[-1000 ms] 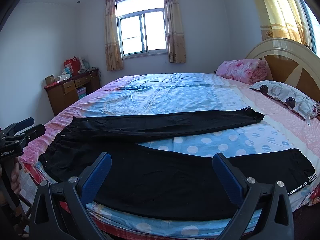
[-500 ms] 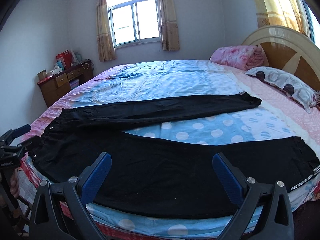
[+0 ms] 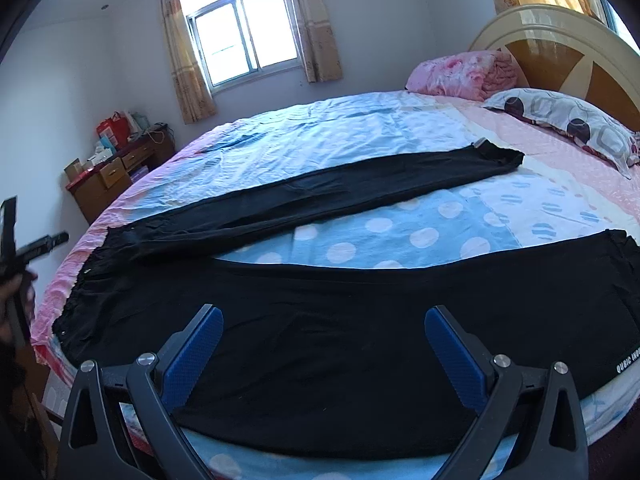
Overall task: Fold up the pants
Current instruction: 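Grasp the black pants waistband with the left gripper while the right gripper grasps its corner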
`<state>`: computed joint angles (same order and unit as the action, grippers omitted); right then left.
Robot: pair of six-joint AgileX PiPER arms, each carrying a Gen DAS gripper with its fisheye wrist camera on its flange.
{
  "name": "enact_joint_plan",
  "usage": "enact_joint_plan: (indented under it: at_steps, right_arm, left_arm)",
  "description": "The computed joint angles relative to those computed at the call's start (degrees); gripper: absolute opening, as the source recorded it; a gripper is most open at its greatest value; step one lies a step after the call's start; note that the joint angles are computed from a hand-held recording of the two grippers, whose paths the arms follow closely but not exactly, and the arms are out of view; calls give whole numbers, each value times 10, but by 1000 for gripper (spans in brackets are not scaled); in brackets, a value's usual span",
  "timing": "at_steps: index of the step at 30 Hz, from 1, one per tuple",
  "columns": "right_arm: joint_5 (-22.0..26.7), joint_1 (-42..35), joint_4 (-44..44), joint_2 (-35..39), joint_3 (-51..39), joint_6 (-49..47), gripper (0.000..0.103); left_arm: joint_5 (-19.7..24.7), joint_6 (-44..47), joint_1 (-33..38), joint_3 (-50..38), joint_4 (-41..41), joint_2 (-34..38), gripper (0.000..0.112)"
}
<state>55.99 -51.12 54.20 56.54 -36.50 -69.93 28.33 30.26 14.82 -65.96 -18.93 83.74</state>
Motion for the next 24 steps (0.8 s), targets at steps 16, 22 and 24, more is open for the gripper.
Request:
enact_joint_plan:
  at_steps: [16, 22, 24]
  right_arm:
    - [-121, 90, -142, 199, -208, 168, 102]
    - [-42, 93, -239, 408, -515, 292, 102]
    - [-42, 112, -297, 483, -630, 344, 102]
  left_arm:
    - [188, -90, -2, -401, 90, 377, 36]
    - [213, -95, -9, -430, 108, 392, 33]
    - [223, -100, -10, -444, 112, 400, 33]
